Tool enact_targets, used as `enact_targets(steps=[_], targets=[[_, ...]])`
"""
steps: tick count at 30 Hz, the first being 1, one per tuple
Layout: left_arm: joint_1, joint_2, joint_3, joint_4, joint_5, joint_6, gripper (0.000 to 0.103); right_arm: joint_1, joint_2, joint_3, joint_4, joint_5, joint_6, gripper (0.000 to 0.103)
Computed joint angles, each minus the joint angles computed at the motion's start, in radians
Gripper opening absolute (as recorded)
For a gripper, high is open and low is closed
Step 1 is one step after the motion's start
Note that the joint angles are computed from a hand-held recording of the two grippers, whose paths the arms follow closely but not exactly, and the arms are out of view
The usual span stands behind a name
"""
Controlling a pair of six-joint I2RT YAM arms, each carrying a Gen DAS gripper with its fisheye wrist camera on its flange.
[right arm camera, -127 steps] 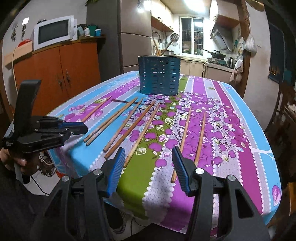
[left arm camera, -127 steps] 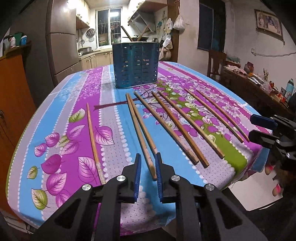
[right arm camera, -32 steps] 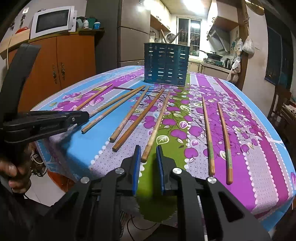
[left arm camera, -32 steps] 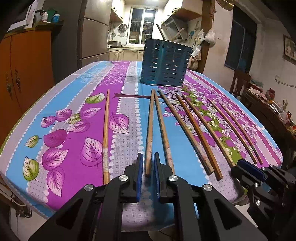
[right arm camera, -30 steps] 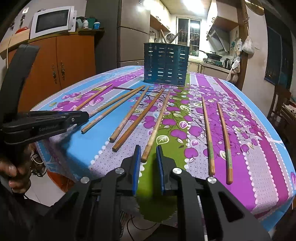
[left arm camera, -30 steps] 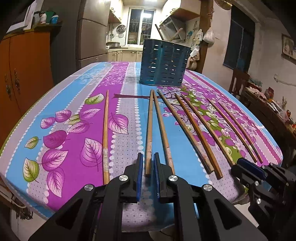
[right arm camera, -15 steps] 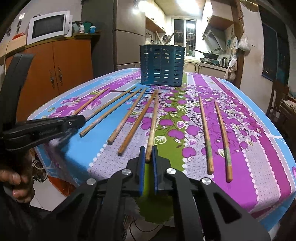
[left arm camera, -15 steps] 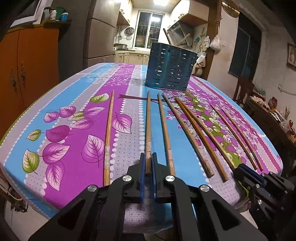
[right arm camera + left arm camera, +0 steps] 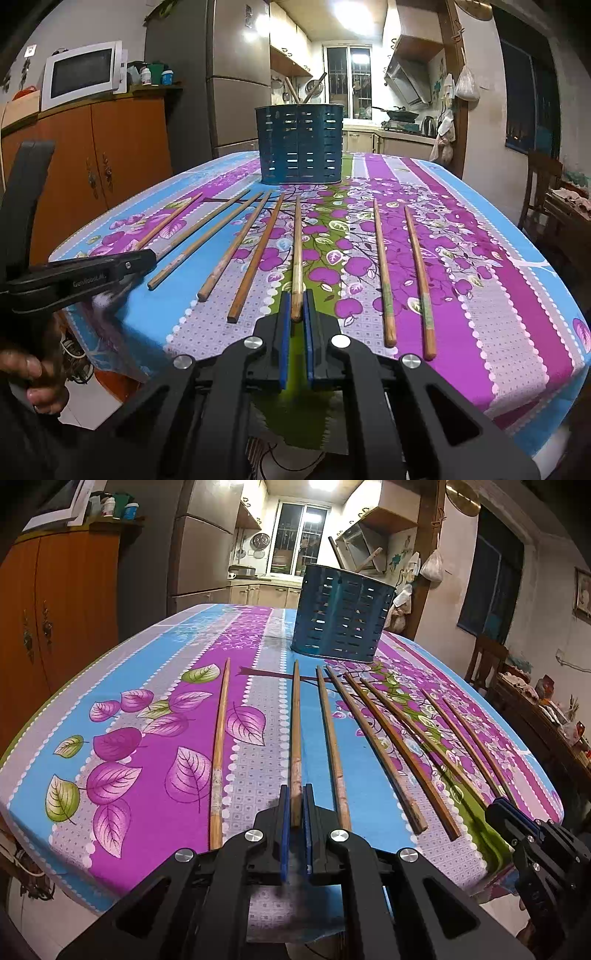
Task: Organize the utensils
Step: 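Carry the left tool's chopstick up to the blue holder while the right tool carries its chopstick there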
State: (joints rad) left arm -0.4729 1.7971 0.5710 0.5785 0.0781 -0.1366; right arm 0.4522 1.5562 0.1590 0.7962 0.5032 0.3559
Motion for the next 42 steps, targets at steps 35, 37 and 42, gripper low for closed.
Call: enact_targets(steps=[35,37,42], targets=[[0.114,-0.272,0.142,-0.188,0.18,0.026,0.008,-0.315,-0.529,0.156,-0.344,-0.314,-0.237,0.005],[0.119,-0.271,0.186,-0.223,0.194,0.034,0.008,-0.331,-0.516,0.203,-0.379,-0.336,-0.255,0.005],[0.122,-0.277,0.259,-0.264,0.181,0.055,0.008,-0.37,-0.489,0.304,-0.45,-0.376,-0.282,0.005]])
